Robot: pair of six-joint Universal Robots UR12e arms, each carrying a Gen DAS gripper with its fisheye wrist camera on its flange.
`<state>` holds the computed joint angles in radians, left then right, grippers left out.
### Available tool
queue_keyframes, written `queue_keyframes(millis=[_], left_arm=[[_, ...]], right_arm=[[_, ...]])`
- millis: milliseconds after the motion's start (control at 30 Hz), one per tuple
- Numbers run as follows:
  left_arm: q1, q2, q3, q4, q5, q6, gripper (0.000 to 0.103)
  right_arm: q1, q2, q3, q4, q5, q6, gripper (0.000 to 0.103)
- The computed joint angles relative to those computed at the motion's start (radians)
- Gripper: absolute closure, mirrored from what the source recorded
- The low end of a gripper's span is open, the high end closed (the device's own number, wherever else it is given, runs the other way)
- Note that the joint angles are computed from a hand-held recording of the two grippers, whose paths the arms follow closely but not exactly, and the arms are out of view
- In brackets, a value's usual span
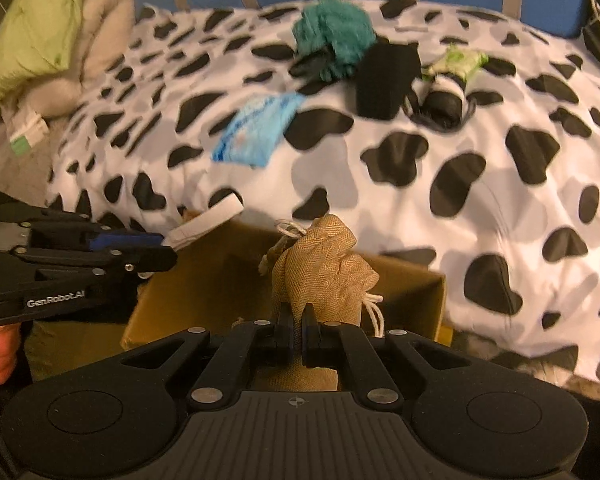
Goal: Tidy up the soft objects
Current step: 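Carry the pouch to the box and open the right gripper while the left holds the strap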
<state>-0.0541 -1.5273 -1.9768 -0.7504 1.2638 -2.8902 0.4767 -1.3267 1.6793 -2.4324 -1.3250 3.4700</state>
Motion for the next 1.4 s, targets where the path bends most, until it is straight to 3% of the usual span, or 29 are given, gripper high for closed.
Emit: queue_keyframes(millis=[133, 400, 467, 500, 533, 567, 600, 700, 833, 967, 1233, 1400], left_arm=[[-0.005, -0.003, 0.012, -0.067, 0.014, 0.009, 0.088], [-0.011, -0.013, 0.027, -0.119, 0.045, 0.011, 0.087], [-0.019, -0.02, 0.035, -0.135, 0.065, 0.014, 0.082], [-0.025, -0.026, 0.041, -0.146, 0.084, 0.011, 0.073], [-0.03, -0.03, 0.046, -0.155, 0.099, 0.006, 0.068], [-0.033, -0.033, 0.049, -0.162, 0.11, 0.002, 0.058], [-0.035, -0.034, 0.05, -0.163, 0.12, -0.004, 0.055], [-0.031, -0.037, 0.054, -0.166, 0.126, -0.028, 0.055], [-0.021, -0.041, 0.06, -0.169, 0.121, -0.084, 0.055], [-0.016, -0.037, 0.048, -0.11, 0.125, -0.129, 0.055], [-0.02, -0.028, 0.015, 0.041, 0.154, -0.138, 0.055], [-0.011, -0.035, 0.023, 0.039, 0.17, -0.167, 0.055]], right_arm=[[0.008, 0.007, -0.017, 0.078, -0.007, -0.027, 0.097], [0.011, 0.018, -0.036, 0.13, 0.003, -0.055, 0.094], [0.014, 0.023, -0.048, 0.153, -0.005, -0.067, 0.073], [0.018, 0.025, -0.052, 0.158, -0.023, -0.069, 0.044], [0.022, 0.024, -0.052, 0.15, -0.041, -0.072, 0.022], [0.023, 0.022, -0.05, 0.137, -0.051, -0.072, 0.015], [0.023, 0.02, -0.047, 0.127, -0.054, -0.069, 0.009], [0.02, 0.019, -0.045, 0.121, -0.065, -0.049, 0.0], [0.015, 0.019, -0.051, 0.13, -0.097, -0.02, 0.0], [0.003, 0.01, -0.037, 0.089, -0.119, 0.029, 0.0], [-0.003, 0.02, -0.051, 0.047, -0.182, 0.019, 0.0], [-0.008, 0.026, -0.053, 0.025, -0.201, 0.057, 0.0]])
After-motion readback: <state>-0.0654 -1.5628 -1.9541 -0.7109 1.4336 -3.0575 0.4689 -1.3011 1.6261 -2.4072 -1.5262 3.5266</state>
